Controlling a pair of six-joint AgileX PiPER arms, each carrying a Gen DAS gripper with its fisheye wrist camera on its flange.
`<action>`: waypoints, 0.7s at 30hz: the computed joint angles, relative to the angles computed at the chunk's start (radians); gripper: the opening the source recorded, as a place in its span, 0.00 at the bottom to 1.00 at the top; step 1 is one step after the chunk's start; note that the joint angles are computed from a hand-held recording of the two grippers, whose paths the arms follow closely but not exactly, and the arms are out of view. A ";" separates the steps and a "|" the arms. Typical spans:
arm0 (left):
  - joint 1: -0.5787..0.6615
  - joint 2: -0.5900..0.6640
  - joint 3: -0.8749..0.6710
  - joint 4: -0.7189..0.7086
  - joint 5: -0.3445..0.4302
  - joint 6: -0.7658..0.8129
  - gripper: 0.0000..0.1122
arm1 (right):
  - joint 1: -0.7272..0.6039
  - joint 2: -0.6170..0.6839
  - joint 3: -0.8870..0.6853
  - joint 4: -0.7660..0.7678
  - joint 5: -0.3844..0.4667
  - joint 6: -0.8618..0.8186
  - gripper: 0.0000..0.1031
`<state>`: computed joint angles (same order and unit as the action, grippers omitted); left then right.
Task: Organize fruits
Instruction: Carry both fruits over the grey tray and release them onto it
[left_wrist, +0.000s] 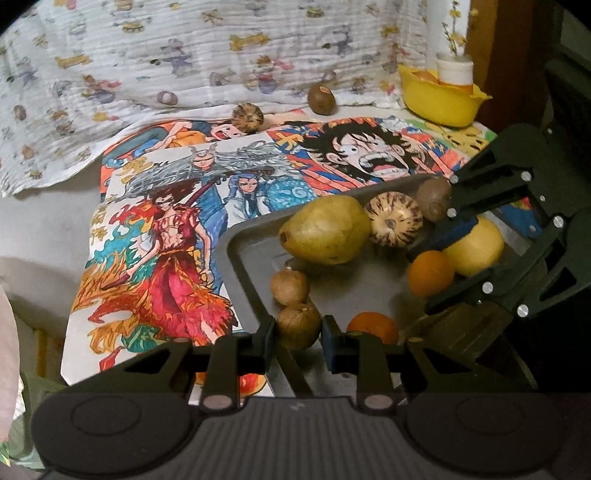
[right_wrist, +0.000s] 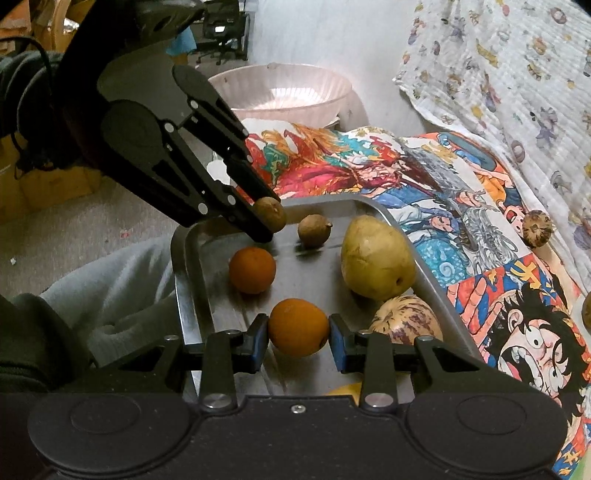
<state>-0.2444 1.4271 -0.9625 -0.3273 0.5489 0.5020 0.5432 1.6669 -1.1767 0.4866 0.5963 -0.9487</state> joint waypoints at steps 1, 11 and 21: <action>-0.003 0.003 -0.006 0.011 0.007 -0.002 0.26 | 0.004 0.003 -0.005 -0.014 0.002 0.009 0.36; -0.023 0.030 -0.052 0.082 0.046 -0.030 0.26 | 0.013 0.025 -0.039 -0.080 0.031 0.051 0.36; -0.024 0.028 -0.055 0.094 0.050 -0.041 0.27 | 0.012 0.023 -0.040 -0.066 0.031 0.037 0.37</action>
<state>-0.2684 1.4555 -1.0176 -0.2330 0.5991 0.4609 0.5548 1.6903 -1.2168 0.4208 0.6273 -0.9121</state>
